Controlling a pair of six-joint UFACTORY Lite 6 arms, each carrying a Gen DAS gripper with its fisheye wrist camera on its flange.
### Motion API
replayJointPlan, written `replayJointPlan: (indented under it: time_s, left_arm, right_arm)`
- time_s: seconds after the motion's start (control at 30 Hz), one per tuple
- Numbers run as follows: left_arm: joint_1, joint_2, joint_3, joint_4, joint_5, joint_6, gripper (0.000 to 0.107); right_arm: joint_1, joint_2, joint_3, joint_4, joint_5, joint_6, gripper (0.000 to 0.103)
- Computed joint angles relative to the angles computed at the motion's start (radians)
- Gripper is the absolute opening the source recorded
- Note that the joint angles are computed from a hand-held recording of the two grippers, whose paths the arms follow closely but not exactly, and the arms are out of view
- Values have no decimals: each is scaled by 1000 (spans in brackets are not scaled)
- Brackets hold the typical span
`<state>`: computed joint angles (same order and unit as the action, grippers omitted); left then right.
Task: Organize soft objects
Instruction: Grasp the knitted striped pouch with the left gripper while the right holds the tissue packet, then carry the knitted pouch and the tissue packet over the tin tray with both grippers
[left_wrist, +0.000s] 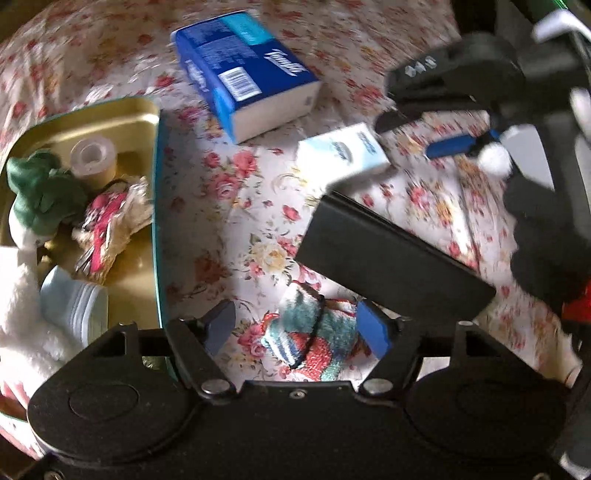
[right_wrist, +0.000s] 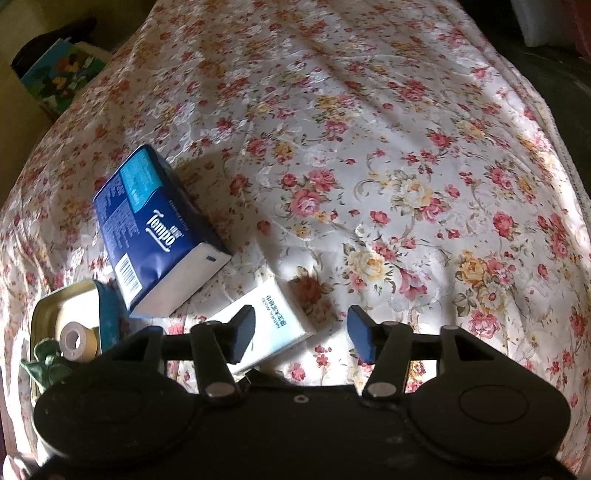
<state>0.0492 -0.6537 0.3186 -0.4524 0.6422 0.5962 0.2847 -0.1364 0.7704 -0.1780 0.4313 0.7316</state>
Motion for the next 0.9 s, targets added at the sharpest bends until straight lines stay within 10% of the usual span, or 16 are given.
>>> replayJointPlan:
  time_s: [0.43,0.9]
  left_arm:
    - [-163,54,-78,68,-158,-8,75]
    - [-359,124,-94,246,-292,-289,75]
  right_arm:
    - [-20,59,27,102,9,-154,66]
    - [101,168,74,-21,-65,-81,99]
